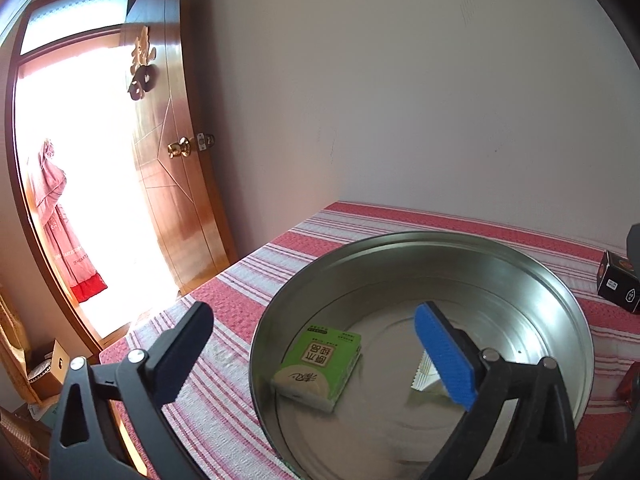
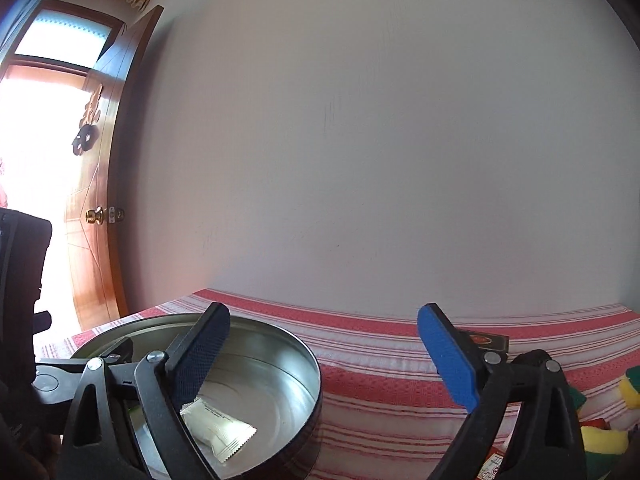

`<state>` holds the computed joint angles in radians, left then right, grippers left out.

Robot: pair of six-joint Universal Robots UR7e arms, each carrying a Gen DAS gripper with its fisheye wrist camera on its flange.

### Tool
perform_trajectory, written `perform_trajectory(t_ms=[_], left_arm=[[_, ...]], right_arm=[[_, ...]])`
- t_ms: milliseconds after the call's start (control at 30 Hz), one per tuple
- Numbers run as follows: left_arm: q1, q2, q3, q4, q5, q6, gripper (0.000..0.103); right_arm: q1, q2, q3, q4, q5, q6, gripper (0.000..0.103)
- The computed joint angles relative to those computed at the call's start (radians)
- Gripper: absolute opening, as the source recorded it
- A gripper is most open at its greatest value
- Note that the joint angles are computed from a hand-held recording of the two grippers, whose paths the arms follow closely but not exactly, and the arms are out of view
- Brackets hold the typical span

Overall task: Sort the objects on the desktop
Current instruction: 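Carry both packs to the metal tin and release them inside with both grippers, then move both grippers back over the remaining items on the bed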

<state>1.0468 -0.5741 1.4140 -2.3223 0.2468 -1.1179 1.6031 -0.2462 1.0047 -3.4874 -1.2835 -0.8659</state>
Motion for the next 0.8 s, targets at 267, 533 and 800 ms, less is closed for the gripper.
perform_trajectory(t_ms=[267, 533, 800], left_arm=[[-0.017, 0.023, -0.018, 0.164, 0.024, -0.164, 0.102], [-0.028, 0.043, -0.087, 0.456, -0.007, -0.362, 0.102], [-0.043, 0.085, -0.177, 0.673, -0.011, -0.482, 0.102]], right_arm=[[-0.012, -0.013, 0.028, -0.111, 0.017, 0.017, 0.097], [-0.040, -0.066, 0.078, -0.151, -0.019, 0.102, 0.097], [-0.071, -0.124, 0.142, -0.181, -0.018, 0.148, 0.097]])
